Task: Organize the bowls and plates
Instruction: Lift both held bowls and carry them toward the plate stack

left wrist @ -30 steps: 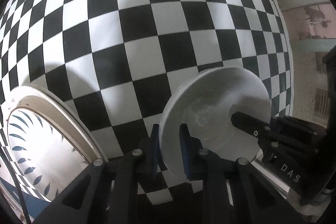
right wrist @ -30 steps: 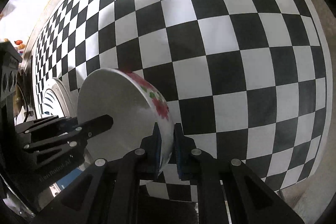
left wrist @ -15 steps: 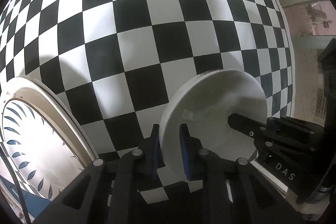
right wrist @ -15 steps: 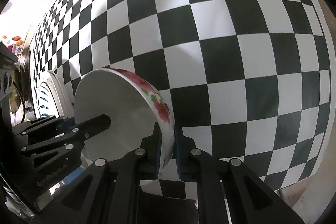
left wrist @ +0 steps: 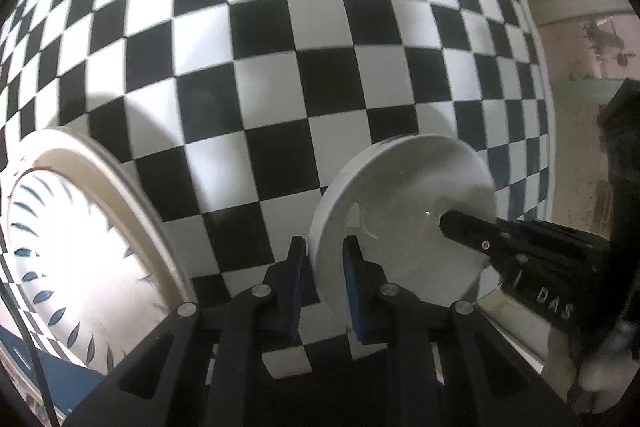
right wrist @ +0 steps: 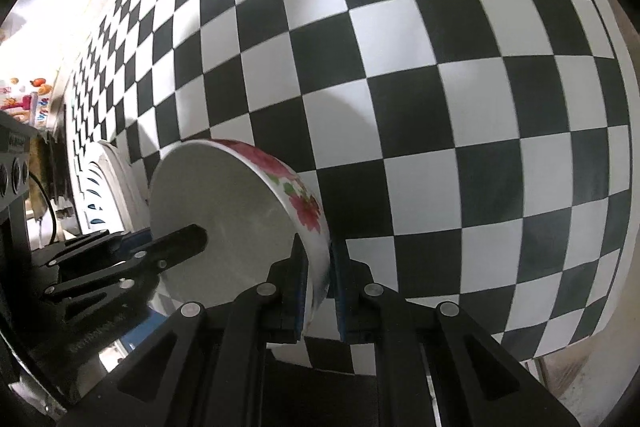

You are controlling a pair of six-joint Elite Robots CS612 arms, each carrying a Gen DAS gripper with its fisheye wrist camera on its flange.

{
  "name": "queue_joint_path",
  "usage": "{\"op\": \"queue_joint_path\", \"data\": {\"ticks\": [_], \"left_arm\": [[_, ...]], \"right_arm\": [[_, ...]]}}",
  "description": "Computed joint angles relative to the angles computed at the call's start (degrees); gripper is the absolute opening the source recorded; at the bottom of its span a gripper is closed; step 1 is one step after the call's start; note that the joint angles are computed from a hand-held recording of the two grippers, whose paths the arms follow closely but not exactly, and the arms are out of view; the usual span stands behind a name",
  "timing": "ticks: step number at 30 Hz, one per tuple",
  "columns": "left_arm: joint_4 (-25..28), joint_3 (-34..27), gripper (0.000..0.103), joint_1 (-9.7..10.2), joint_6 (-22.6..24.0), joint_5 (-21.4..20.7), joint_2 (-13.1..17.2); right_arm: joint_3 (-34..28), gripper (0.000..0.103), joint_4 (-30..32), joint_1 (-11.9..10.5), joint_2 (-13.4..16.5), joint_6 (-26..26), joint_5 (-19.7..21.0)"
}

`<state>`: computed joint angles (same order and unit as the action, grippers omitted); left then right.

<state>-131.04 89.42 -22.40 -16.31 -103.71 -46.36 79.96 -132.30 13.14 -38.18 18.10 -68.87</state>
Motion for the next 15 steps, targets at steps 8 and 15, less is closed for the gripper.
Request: {"op": "queue_joint_path", "data": {"ticks": [8,15], "left_arm": [[-7.72,1.14,0.027,0.72,1.19,1.74,-4.15],[-6.93,-9.58,0.03,3.05,-1.31,5.08,1.42]], "right_arm": [[2.08,0.029,-5.85,-2.1,-3.74,0.87,-0.63],[-7.12,0.072,-10.29,-2.97,-1.1,0.36,-1.94]]}}
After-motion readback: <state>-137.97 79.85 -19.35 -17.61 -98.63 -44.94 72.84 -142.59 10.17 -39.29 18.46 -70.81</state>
